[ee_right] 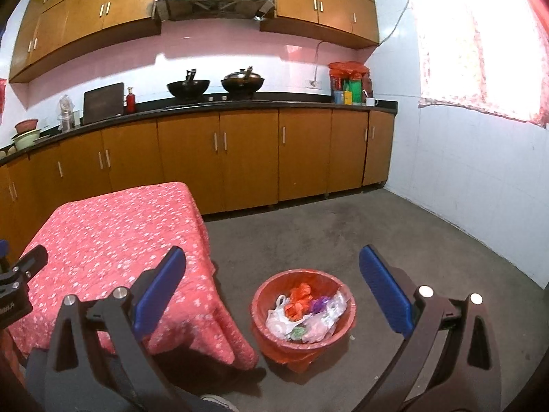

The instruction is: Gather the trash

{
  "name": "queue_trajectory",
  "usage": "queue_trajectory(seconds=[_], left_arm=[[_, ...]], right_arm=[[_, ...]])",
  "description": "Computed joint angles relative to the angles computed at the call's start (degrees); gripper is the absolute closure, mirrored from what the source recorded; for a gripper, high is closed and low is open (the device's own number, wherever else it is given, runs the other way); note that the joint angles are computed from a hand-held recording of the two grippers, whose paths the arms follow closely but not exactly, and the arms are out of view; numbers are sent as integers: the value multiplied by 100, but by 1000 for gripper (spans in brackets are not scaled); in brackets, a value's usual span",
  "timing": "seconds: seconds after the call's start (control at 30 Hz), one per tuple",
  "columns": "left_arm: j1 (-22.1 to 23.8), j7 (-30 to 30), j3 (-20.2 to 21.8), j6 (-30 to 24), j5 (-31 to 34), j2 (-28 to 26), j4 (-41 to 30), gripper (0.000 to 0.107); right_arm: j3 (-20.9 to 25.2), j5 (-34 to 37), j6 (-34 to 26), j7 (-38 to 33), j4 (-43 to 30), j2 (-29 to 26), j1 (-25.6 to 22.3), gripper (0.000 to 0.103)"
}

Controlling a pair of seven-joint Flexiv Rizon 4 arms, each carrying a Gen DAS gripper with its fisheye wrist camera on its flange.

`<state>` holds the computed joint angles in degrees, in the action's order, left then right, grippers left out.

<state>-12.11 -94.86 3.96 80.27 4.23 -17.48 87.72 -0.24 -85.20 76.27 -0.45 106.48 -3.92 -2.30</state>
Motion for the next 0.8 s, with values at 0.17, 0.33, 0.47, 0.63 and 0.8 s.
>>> queue_trajectory(seconds=[0.17, 0.33, 0.47, 0.63, 0.8], left_arm=[[-139, -279, 248, 286, 294, 146, 257, 6], [-268, -636, 500, 433, 729, 243, 383, 6], [-197, -754, 462, 466, 793, 293, 478, 6], [-77, -768, 375, 522, 690, 358, 634, 6], [-25, -794, 345, 602, 654, 408, 733, 6]], right_arm=[[96, -751, -143, 440, 74, 121, 37, 4], [171, -654, -158, 308, 108, 111, 115, 4], [174, -414, -127, 183, 160, 113, 155, 4], [162, -523, -51, 310, 169, 126, 162, 4], [167, -602, -81, 406, 183, 147, 161, 4]])
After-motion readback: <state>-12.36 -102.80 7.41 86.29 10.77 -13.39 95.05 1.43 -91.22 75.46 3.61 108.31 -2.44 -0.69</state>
